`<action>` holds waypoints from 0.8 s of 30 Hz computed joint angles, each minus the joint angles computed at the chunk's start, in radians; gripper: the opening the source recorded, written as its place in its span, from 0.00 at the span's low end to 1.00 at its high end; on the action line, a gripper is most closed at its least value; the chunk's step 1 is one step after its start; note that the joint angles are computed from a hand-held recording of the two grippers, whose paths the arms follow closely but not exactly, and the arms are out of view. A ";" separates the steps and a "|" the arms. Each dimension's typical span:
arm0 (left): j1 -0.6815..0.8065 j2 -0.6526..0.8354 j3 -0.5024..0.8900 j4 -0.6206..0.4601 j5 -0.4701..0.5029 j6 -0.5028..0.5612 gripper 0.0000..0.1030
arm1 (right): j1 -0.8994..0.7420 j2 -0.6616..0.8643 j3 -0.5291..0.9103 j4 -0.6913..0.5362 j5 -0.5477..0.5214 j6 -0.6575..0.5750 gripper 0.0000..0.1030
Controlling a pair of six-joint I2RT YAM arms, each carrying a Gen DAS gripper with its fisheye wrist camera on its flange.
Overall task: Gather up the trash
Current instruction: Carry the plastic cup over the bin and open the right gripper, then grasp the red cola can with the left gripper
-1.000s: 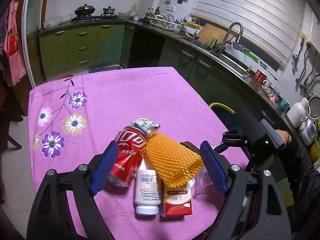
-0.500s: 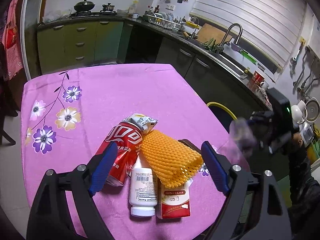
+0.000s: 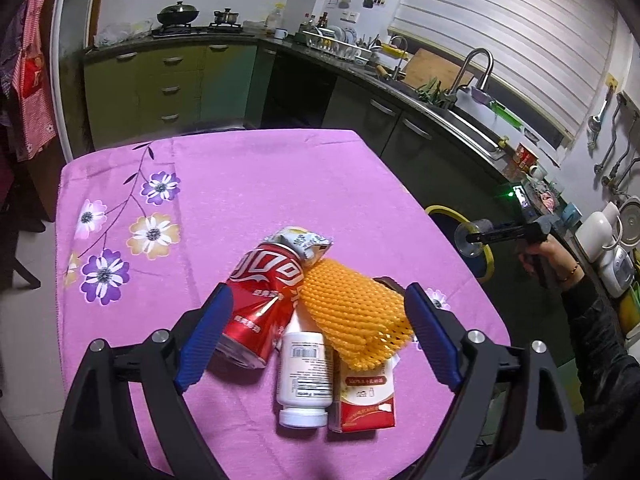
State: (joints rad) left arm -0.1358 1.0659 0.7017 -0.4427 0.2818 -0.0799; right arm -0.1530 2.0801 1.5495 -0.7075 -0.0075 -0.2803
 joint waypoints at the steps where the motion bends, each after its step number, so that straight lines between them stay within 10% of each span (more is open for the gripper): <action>1: 0.004 0.004 0.004 -0.006 -0.005 0.003 0.81 | -0.001 0.026 0.022 0.002 0.011 0.010 0.81; 9: 0.046 0.063 0.037 -0.033 -0.014 0.066 0.84 | -0.010 0.101 0.078 0.033 0.011 0.057 0.90; 24: 0.060 0.631 0.407 -0.240 -0.014 0.340 0.73 | 0.035 -0.056 -0.089 0.047 -0.028 0.035 0.90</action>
State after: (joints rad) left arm -0.0754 1.6966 1.1083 -0.6822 0.2677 0.2599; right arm -0.1183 2.0242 1.4602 -0.6608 -0.0350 -0.2453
